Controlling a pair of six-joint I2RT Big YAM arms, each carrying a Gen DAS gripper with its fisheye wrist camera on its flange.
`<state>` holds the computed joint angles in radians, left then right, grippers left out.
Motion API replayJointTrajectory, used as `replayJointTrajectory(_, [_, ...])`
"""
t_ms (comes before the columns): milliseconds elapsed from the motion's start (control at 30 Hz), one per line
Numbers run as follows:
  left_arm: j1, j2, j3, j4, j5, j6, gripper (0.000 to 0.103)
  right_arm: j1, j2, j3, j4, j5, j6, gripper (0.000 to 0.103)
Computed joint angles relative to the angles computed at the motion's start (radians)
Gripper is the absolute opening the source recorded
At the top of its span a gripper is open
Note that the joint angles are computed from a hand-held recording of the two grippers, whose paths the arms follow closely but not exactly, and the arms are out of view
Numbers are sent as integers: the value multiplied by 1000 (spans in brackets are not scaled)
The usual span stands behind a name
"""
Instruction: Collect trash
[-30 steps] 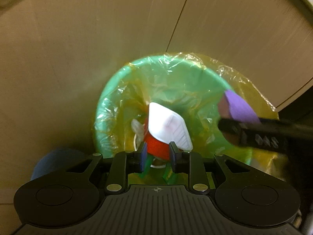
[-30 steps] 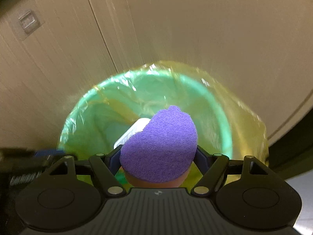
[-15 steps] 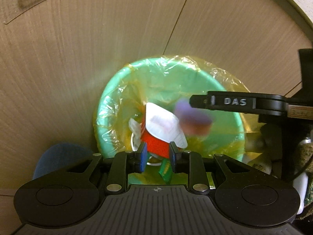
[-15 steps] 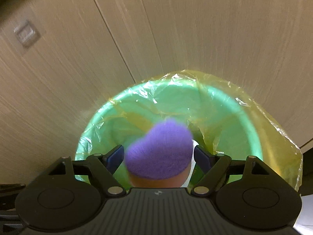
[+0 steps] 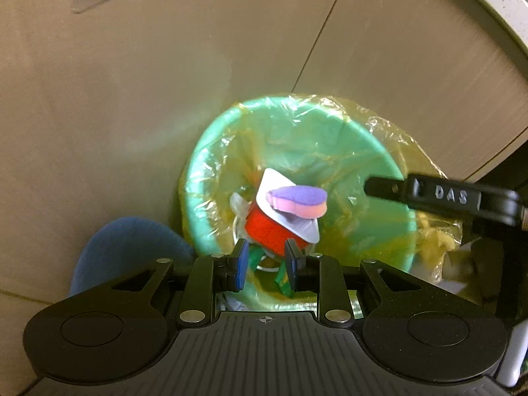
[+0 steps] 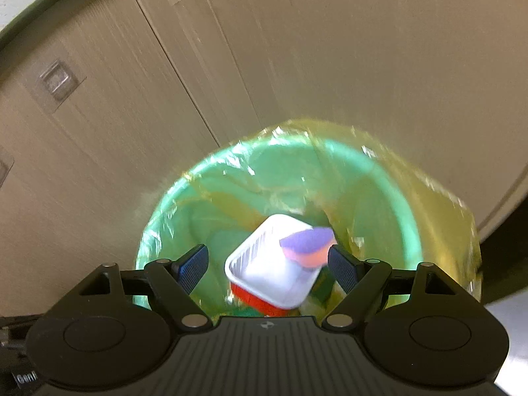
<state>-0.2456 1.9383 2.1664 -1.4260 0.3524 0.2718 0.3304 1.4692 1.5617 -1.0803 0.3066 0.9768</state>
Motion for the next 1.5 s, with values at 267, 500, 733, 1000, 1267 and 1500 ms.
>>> replayJointTrajectory(267, [62,-193,-179,246,114,-47,27,163,-92,11,5,227,7,80])
replayJointTrajectory(500, [143,-444,-381,678,284,-165,19,374,-109,119,204,717,-317,90])
replayJointTrajectory(733, [161,-629,-568,966,162,-202,20,476,-123,94,608,928,-695,101])
replayJointTrajectory(1000, [161,-627,-544,847,154,-155,19,502,-93,120,569,994,-733,101])
replayJointTrajectory(1267, [168,-621,-537,818,144,-146,19,488,-82,145,448,959,-614,101])
replayJointTrajectory(1500, [169,-610,-522,799,137,-144,19,482,-71,159,405,940,-582,101])
